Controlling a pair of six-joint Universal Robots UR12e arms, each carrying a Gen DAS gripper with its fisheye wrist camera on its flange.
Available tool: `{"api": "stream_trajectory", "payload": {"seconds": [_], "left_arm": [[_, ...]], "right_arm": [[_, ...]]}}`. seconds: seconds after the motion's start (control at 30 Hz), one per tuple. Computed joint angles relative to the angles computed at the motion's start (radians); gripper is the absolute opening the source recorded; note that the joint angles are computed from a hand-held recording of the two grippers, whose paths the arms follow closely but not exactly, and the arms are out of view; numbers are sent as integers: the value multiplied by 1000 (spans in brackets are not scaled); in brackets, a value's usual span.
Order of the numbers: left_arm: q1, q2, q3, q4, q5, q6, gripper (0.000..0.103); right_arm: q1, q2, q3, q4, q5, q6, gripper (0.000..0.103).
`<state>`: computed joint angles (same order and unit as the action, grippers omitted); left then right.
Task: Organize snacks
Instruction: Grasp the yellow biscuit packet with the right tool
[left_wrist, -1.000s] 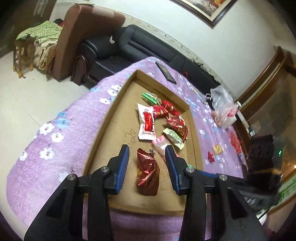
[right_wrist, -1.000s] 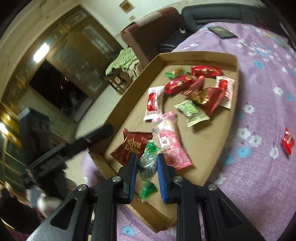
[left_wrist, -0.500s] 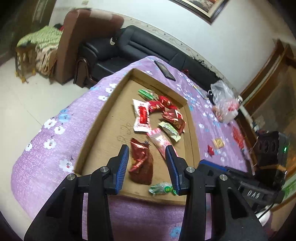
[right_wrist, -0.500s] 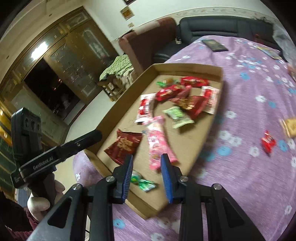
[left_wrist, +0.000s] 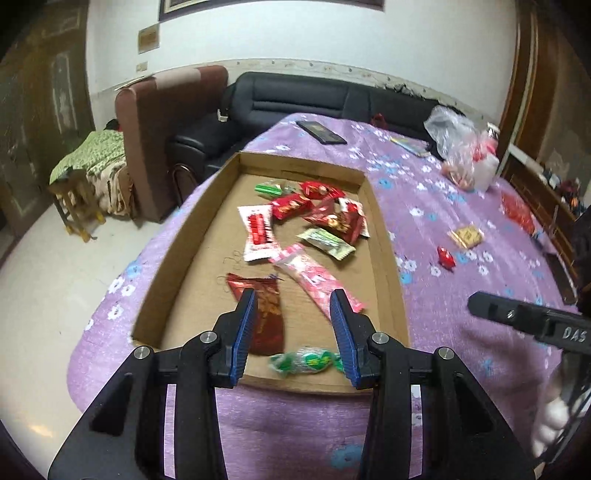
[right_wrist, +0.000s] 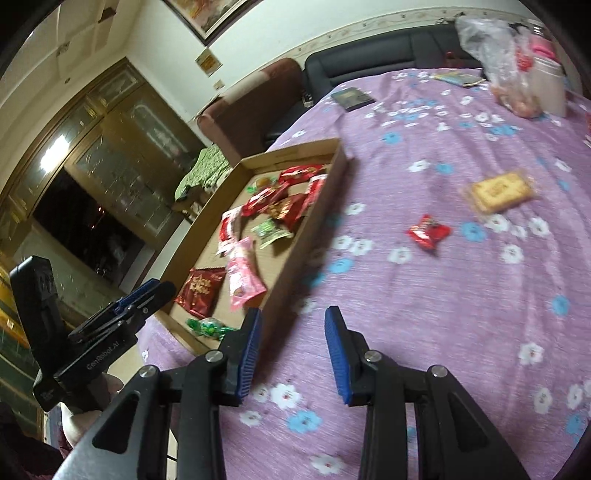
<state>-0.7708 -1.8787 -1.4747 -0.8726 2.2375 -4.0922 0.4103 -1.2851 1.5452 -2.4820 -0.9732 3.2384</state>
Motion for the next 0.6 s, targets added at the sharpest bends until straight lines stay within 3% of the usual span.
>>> {"api": "stream_trajectory", "payload": {"seconds": [0.3,0.6], "left_arm": [[-7,-50,91,-144,1,12,41],[-17,-87,152,-193,-3,33,41]], "right_arm": [[-54,-12,39,-63,0,88,41],[-87,-23,71,-85,12,116,42]]}}
